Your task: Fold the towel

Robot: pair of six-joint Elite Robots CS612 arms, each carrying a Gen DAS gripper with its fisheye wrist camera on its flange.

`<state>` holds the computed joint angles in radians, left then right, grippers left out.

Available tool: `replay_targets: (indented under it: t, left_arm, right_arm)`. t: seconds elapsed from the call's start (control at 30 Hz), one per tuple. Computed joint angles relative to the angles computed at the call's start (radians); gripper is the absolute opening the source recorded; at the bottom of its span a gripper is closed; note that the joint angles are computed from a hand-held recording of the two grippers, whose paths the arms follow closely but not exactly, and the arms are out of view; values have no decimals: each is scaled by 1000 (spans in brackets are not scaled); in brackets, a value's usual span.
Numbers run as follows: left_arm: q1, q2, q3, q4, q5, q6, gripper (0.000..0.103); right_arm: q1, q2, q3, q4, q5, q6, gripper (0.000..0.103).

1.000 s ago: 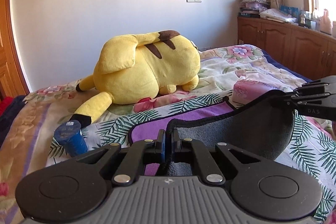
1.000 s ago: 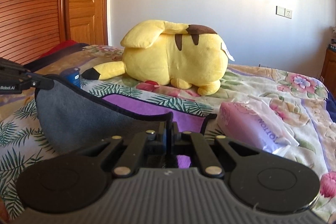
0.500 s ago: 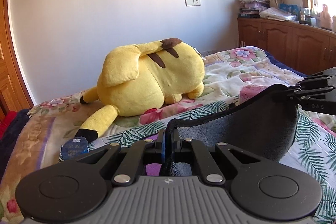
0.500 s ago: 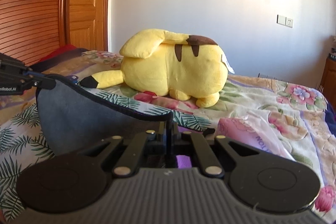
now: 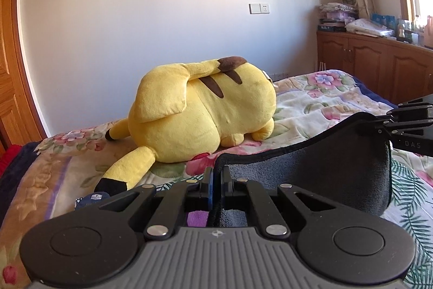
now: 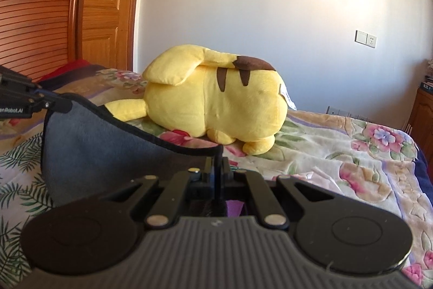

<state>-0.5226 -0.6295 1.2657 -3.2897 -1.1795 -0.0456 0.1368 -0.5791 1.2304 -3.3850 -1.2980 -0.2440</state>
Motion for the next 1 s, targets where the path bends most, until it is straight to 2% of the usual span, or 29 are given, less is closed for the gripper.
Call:
replay_targets:
  t: [0.23,0.43,1.0]
  left_arm:
    - [3,40,-57,5,29,26,0]
    - [15,77,-112,32,55,12,0]
    - [41,170,-241,132,62,-35,0]
  right_arm:
    - [4,34,-56,17,-20,-10,4]
    - [7,72,-117,43,-40,-5,4]
    - [16,160,-248,130,-93,10,4]
